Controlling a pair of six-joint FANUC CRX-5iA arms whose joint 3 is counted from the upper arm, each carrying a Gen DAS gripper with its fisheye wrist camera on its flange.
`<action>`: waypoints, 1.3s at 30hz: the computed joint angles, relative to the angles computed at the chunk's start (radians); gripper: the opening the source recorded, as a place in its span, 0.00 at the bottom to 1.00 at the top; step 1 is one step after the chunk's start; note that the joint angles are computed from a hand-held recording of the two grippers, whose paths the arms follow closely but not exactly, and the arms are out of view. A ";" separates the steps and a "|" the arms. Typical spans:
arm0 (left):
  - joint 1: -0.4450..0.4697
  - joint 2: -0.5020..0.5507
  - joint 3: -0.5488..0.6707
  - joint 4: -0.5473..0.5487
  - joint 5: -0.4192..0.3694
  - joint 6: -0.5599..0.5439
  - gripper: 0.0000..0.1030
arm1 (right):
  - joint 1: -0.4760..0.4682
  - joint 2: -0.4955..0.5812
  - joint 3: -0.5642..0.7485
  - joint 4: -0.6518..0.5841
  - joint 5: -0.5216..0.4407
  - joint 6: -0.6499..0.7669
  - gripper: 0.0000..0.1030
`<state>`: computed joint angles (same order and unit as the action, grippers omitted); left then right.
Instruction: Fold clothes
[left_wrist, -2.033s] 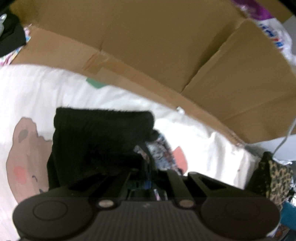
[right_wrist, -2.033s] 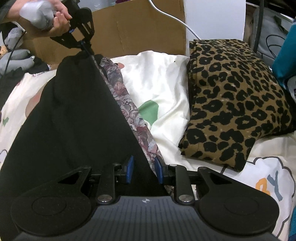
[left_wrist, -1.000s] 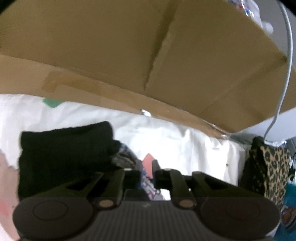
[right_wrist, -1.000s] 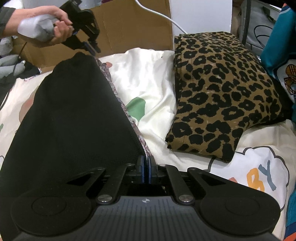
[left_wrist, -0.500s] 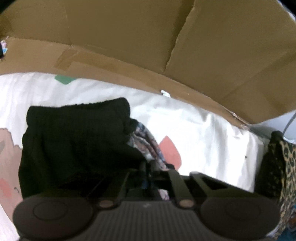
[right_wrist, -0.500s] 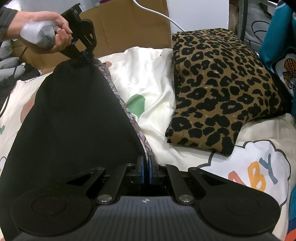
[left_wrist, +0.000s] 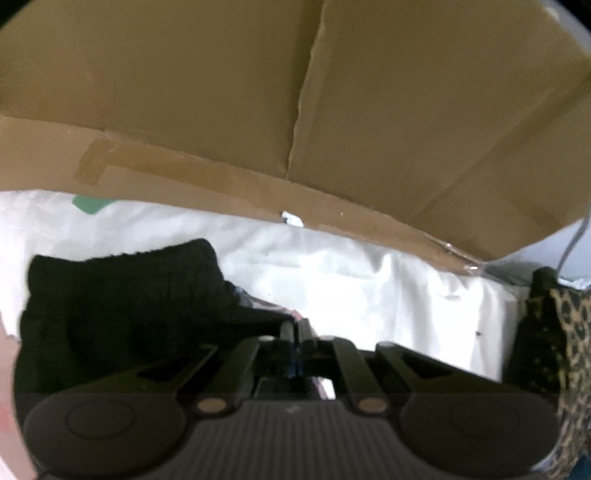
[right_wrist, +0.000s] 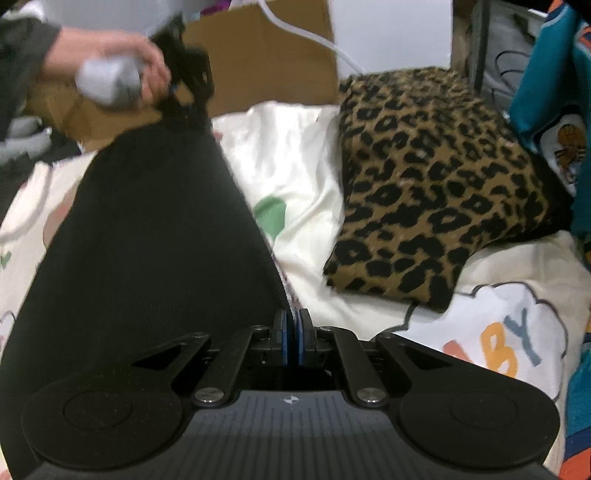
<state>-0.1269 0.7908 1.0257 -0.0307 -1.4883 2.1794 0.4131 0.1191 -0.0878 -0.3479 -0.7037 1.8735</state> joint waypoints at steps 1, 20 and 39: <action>-0.002 0.001 -0.008 -0.002 0.010 -0.010 0.03 | -0.004 -0.008 -0.003 -0.011 0.007 0.007 0.04; 0.078 -0.121 0.030 -0.021 -0.170 -0.405 0.19 | 0.014 -0.023 0.011 -0.085 -0.032 0.044 0.04; 0.061 -0.163 -0.197 -0.124 -0.047 -0.312 0.18 | -0.032 0.024 0.001 0.013 -0.089 -0.085 0.07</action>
<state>-0.0656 0.6276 0.8291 -0.1552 -1.5353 1.8674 0.3813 0.1429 -0.0869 -0.3354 -0.7929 1.7884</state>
